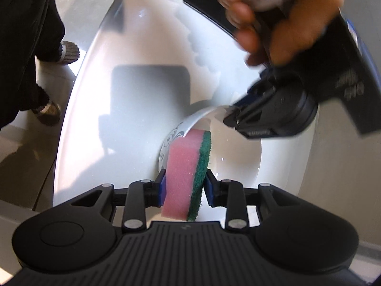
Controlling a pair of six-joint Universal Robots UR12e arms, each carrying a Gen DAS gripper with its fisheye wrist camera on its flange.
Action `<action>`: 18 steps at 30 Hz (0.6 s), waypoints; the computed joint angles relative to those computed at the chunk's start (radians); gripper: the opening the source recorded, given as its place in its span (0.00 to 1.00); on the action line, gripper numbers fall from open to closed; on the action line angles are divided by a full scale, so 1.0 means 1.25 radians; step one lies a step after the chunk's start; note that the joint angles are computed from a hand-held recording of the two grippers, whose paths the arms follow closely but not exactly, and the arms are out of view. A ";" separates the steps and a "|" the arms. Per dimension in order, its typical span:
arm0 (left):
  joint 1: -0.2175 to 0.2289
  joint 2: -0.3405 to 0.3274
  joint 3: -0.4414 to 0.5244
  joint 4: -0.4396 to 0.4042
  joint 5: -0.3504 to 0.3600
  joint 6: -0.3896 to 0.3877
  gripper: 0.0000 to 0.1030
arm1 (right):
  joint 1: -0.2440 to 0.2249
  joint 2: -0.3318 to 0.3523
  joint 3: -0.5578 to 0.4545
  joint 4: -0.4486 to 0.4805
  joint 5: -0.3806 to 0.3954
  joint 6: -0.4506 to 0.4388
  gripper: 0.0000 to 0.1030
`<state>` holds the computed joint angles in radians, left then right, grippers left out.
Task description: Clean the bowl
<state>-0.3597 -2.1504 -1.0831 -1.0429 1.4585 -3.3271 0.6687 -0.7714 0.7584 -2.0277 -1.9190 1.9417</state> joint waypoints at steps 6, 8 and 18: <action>-0.005 0.015 -0.036 0.043 0.014 -0.066 0.27 | 0.001 0.000 0.008 -0.012 -0.008 0.013 0.27; -0.005 0.021 -0.040 0.049 0.023 -0.078 0.28 | 0.001 0.000 0.008 -0.008 -0.005 0.018 0.27; 0.015 0.037 -0.071 0.063 -0.044 -0.145 0.30 | 0.007 0.014 -0.026 0.039 0.006 0.063 0.27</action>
<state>-0.3415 -2.1037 -1.1720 -0.9637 1.4038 -3.5084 0.6773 -0.7537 0.7253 -1.9793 -1.9119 2.0200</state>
